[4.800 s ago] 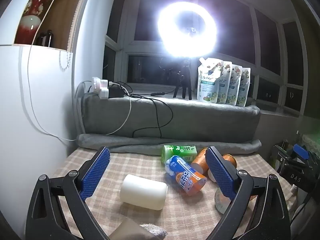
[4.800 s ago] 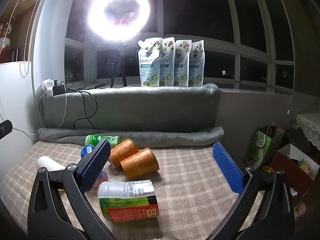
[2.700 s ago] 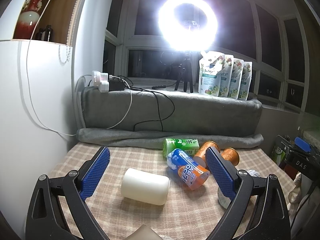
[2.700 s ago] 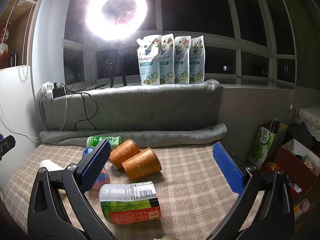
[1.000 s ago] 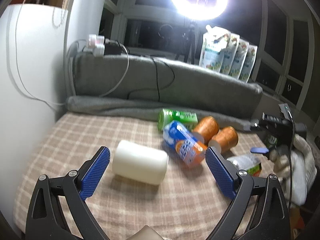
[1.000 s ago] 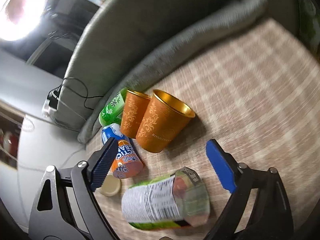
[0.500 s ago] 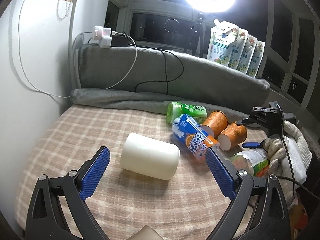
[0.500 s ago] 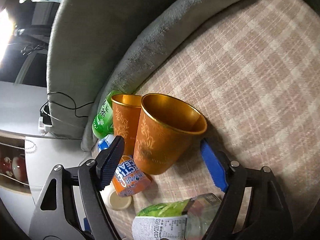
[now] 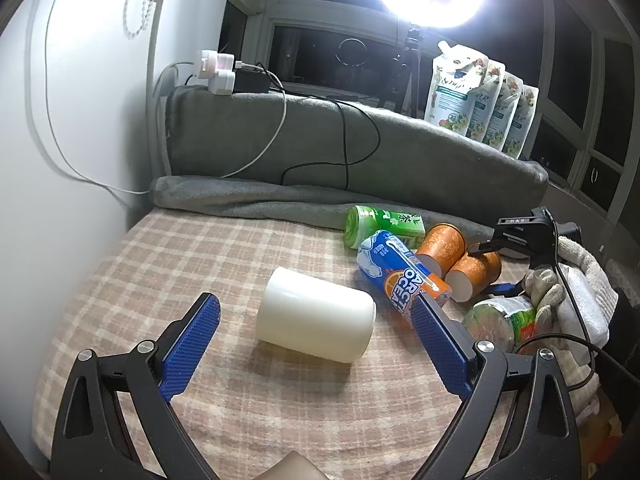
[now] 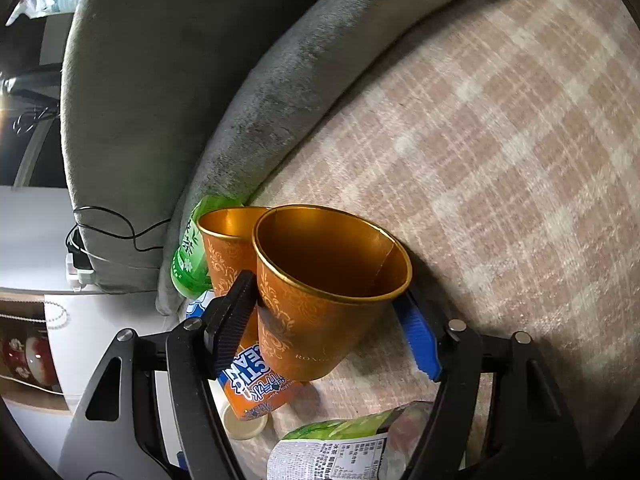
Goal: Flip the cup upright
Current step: 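Close the right gripper on the orange-gold cup and lift it, then rotate the right gripper to turn the held cup rim-up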
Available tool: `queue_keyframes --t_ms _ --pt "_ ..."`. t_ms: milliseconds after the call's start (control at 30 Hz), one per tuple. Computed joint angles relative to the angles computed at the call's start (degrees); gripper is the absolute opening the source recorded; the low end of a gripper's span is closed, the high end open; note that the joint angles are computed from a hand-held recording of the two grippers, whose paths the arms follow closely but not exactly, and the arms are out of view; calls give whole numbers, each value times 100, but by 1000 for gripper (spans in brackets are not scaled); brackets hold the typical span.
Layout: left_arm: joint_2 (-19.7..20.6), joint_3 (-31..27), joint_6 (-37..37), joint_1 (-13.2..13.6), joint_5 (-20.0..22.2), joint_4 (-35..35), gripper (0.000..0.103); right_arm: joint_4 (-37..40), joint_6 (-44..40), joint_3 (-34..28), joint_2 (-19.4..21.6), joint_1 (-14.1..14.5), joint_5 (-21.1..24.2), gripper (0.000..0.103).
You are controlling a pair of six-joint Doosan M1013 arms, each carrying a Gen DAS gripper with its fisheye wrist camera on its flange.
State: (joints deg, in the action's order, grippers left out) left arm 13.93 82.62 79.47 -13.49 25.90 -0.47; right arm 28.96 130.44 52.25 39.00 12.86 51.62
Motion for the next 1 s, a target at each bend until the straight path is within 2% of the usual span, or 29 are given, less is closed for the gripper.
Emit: queue_keyframes --t_ms 133,333,400,667,767,867,1000 --pt "6 -11 -73 6 17 63 96 -82 -29 -195 76 21 21 71" --pt "-13 6 -66 -4 -22 75 96 -104 -235 -154 -22 12 -197 71" --pt "-29 21 -41 -8 -41 57 96 -118 -388 143 -219 11 -384 71" --pt "-130 114 -156 -38 -157 229 96 -360 -858 516 -600 134 -966 71" --pt "-172 153 -258 -40 -197 344 96 -145 -1368 780 -782 221 -1252 71" --pt "-214 192 -343 -38 -224 461 96 118 -2036 856 -890 285 -1300 71" --pt "-239 191 -227 1 -151 375 96 587 -3065 793 -929 351 -993 71"
